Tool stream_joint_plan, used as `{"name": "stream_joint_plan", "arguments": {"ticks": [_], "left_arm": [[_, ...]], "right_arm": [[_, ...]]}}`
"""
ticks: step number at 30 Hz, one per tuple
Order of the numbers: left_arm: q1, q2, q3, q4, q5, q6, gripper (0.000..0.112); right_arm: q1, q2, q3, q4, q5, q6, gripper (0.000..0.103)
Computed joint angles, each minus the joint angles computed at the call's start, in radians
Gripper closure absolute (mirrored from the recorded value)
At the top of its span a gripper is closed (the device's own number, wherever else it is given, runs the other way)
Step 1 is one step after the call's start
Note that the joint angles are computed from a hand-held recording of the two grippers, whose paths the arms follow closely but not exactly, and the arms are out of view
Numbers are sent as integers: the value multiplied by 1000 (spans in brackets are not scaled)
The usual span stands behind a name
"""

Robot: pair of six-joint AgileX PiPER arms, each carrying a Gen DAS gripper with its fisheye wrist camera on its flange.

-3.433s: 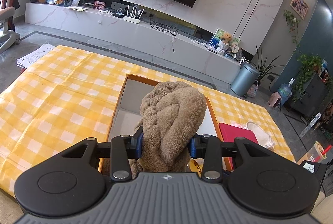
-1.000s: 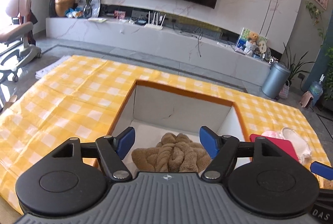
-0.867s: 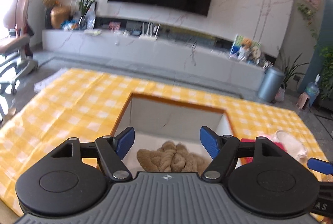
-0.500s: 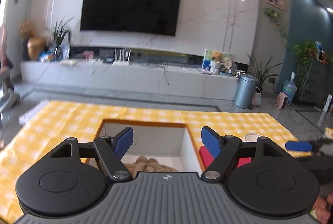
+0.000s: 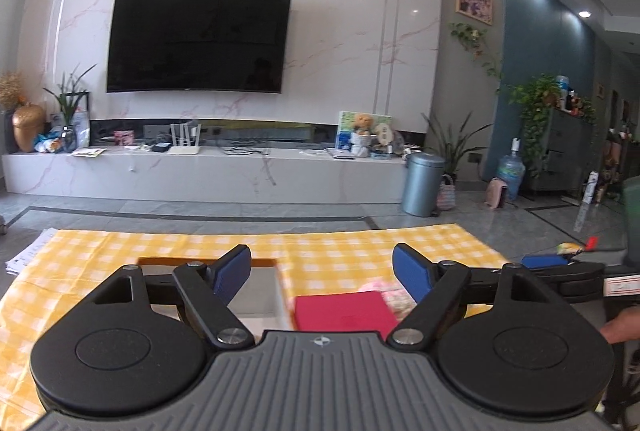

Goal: Organize soft objects
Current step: 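Move both open tools back toward the items on the table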

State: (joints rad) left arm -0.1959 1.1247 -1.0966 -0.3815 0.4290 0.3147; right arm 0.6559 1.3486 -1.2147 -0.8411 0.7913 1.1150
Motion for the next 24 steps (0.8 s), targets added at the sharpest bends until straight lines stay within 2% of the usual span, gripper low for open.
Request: {"name": "stream_joint_plan", "arguments": {"ticks": [2, 6, 9, 11, 15, 18, 21, 24], "left_arm": [[-54, -5, -2, 91, -13, -91, 17], [-186, 5, -6, 375, -19, -387, 14], [-287, 46, -27, 607, 22, -641, 14], [-338, 73, -31, 691, 54, -733, 14], [-411, 120, -20, 752, 71, -805, 14], [-463, 169, -19, 810, 88, -868, 14], [-477, 209, -5, 778, 52, -827, 14], [-507, 249, 0, 821, 55, -875, 14]], "right_arm": [[-45, -28, 22, 32, -1, -14, 9], [-127, -75, 72, 79, -15, -28, 9], [-213, -93, 112, 166, -77, -85, 8], [-286, -83, 131, 265, -142, -152, 8], [-420, -19, 157, 498, -232, -324, 8], [-482, 50, 149, 589, -232, -400, 8], [-542, 106, 155, 698, -275, -485, 8], [-591, 165, 144, 834, -291, -610, 8]]}}
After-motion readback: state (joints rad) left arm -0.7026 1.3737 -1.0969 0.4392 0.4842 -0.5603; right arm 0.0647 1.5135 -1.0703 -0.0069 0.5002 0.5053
